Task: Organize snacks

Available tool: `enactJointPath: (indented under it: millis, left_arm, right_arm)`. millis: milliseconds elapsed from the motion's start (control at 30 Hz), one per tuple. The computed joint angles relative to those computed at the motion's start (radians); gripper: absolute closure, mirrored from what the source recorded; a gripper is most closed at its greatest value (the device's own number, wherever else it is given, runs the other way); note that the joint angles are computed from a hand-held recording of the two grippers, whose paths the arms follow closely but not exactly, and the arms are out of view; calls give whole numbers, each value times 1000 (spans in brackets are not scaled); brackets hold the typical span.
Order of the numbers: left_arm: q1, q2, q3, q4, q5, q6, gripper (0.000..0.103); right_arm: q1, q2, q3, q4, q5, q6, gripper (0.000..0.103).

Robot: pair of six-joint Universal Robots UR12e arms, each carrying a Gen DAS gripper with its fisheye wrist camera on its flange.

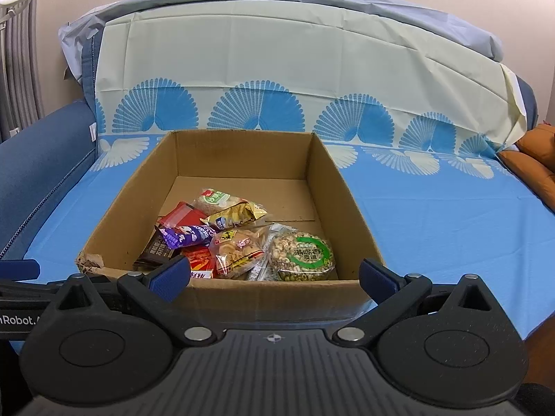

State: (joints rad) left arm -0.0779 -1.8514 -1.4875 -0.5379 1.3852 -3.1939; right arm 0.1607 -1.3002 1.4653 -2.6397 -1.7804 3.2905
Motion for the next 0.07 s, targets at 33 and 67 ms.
enactJointPath:
  millis: [33, 67]
  left_arm:
    - [0, 0, 0, 1, 0, 0, 0]
    - [0, 0, 0, -1, -1, -2, 0]
  right_arm:
    - [0, 1, -1, 0, 0, 0, 1]
    - [0, 1, -1, 0, 0, -1, 1]
